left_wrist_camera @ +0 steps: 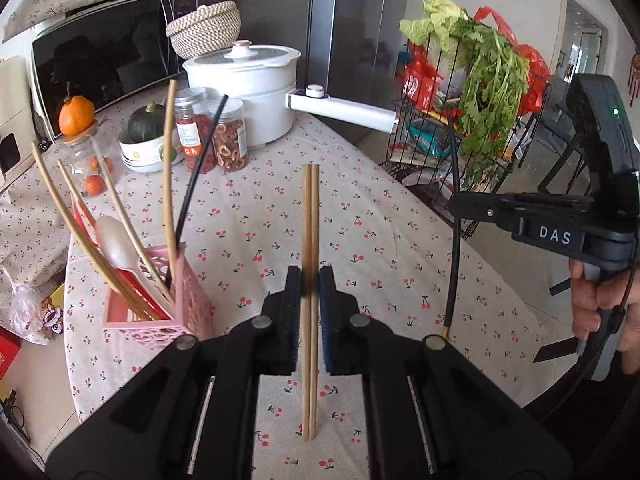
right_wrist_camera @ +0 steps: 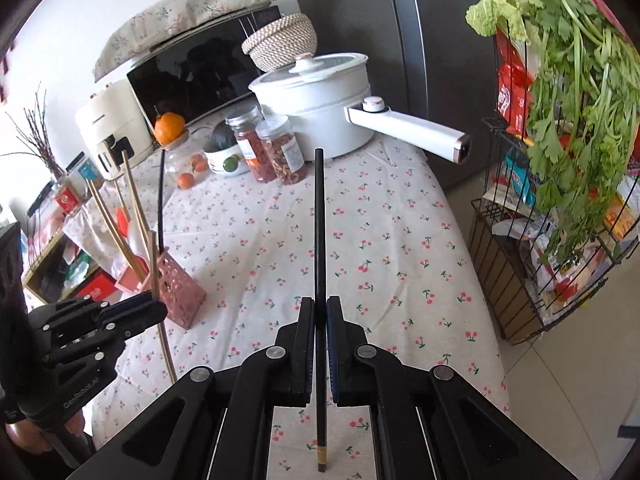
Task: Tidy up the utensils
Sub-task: 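Lift the black chopstick and wooden pair up toward the pink basket, then lower both held chopsticks into the pink basket and open both tools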
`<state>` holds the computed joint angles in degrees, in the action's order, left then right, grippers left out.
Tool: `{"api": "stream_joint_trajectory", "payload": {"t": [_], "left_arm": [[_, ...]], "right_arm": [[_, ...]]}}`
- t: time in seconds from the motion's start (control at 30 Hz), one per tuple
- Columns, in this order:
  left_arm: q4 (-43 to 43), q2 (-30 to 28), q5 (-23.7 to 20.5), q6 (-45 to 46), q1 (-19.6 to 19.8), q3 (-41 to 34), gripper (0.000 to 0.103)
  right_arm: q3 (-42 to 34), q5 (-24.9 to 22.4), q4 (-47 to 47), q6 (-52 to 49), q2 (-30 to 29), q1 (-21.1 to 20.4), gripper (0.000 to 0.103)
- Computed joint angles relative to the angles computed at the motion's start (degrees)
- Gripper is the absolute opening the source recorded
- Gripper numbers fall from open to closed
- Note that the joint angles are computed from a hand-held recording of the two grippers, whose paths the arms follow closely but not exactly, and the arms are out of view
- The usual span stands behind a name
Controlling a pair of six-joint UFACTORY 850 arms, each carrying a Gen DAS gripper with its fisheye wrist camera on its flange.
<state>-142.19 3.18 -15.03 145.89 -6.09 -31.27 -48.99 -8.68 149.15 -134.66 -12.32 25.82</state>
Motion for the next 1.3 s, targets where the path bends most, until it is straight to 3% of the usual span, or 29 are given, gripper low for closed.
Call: {"api": "stream_joint_trajectory", "payload": {"t": [0.23,0.4,0.53,0.67,0.8,1.0,1.23,1.27,1.3], "left_arm": [[-0.6,7.3,-10.1,2.0,6.2,4.8,0.01],[-0.9,12.3,-15.7,2.7,9.9,6.6,0.01],[-3.0,15.4,-19.2,4.4,13.2,7.6,0.01],[-9.7,14.9,-20.5,10.0,15.5,7.4,0.01],[-10.9,11.9,-20.8,9.2,17.7,6.3,0.01],[-13.4,7.7,-19.6,11.8,17.1,4.7,0.01],[-10.7,1.9,-17.0,9.1,16.7,2.0,0.01],[-10.4,1.5,-16.4,8.4,16.6,1.8,0.014],[-8.9,1.4,-15.5,7.0,16.8,1.6,0.028]], "right_arm": [[-0.2,-2.6,22.9,-23.7,1.9,3.4,0.006],[-1.5,-4.5,29.9,-31.8,2.0,5.8,0.006],[-2.8,-5.0,27.6,-30.2,1.7,7.5,0.006],[-4.5,-3.5,22.3,-25.5,0.7,8.8,0.006],[-5.4,-3.1,17.4,-20.8,-0.3,9.8,0.006],[-5.7,-3.9,18.2,-21.7,-0.3,10.7,0.006],[-5.8,-5.5,14.9,-18.1,0.4,11.0,0.006],[-5.7,-5.9,14.8,-17.9,0.7,11.1,0.006],[-5.7,-6.4,14.7,-17.8,0.9,11.2,0.006]]}}
